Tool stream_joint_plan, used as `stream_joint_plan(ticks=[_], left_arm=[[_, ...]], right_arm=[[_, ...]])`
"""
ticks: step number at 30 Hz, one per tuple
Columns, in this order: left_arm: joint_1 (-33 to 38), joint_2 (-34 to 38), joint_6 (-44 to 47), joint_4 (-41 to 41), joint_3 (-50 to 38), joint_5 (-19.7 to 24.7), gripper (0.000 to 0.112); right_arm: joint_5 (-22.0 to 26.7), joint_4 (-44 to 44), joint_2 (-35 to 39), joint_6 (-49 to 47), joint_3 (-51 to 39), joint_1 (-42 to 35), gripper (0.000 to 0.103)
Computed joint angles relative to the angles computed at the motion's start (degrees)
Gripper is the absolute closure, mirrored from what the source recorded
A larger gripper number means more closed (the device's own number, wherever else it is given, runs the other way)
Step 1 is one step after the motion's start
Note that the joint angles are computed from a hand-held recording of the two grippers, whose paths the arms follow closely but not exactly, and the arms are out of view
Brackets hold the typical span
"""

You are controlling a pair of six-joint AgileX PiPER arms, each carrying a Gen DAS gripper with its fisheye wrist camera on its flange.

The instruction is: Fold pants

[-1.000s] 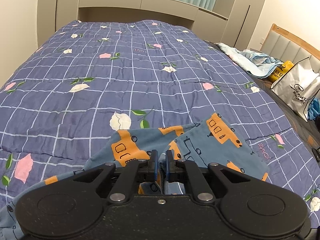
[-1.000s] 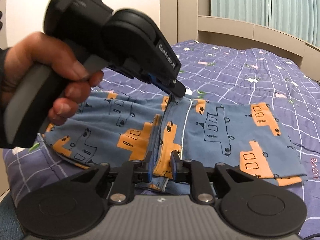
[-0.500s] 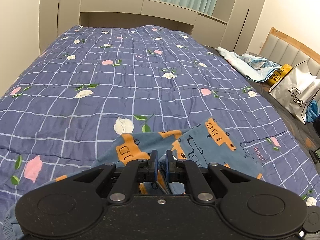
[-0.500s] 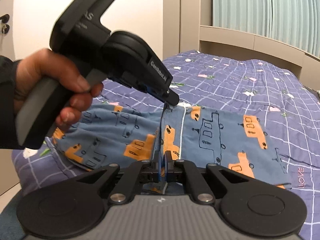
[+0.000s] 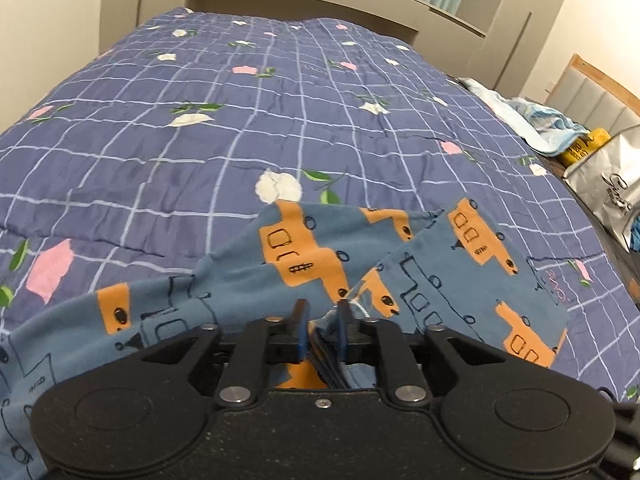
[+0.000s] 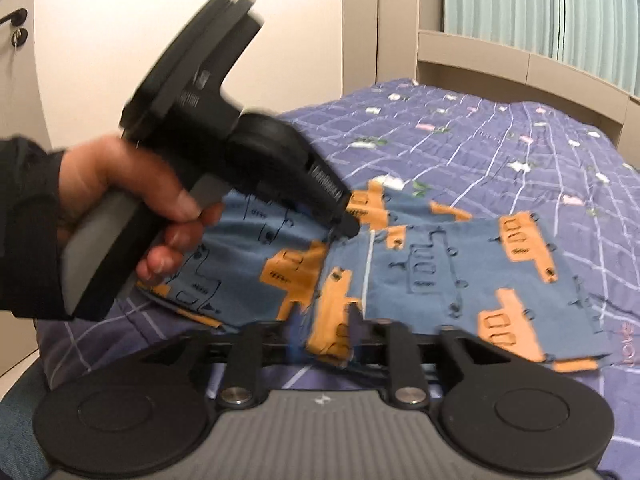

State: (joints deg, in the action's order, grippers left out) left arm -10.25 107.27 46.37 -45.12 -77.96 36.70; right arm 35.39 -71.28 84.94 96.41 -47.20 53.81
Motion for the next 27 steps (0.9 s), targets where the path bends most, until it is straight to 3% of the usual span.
stream_joint_plan(ticks=[2, 5, 8, 16, 21, 27], left_arm=[[0.15, -0.73, -1.17, 0.05, 0.85, -0.64, 0.076], [-0.15, -2.67, -3.39, 0.79, 3.53, -3.41, 0.050], [-1.00, -3.96, -5.58, 2.46, 5.51, -5.78, 0.045], [-2.27, -4.48, -8.84, 3.50, 7.40, -8.05, 0.024], [-3.18, -4.29, -10.33, 4.41, 7.67, -8.96, 0.012], [-4.38, -3.98, -10.19, 6.29, 8.55, -11.12, 0.010]], right_arm=[[0.45, -4.28, -2.56, 1.84, 2.67, -0.27, 0.042], [7.42, -5.08, -4.44, -1.89, 3.72, -1.66, 0.024], [7.55, -6.09, -6.57, -4.49, 4.76, -8.79, 0.011], [-0.44, -8.91, 0.02, -11.86, -0.21, -28.57, 0.002], [-3.79, -9.90, 6.64, -12.52, -3.89, -33.29, 0.000], [-6.30, -14.08, 9.05, -7.70, -3.44, -36.17, 0.000]])
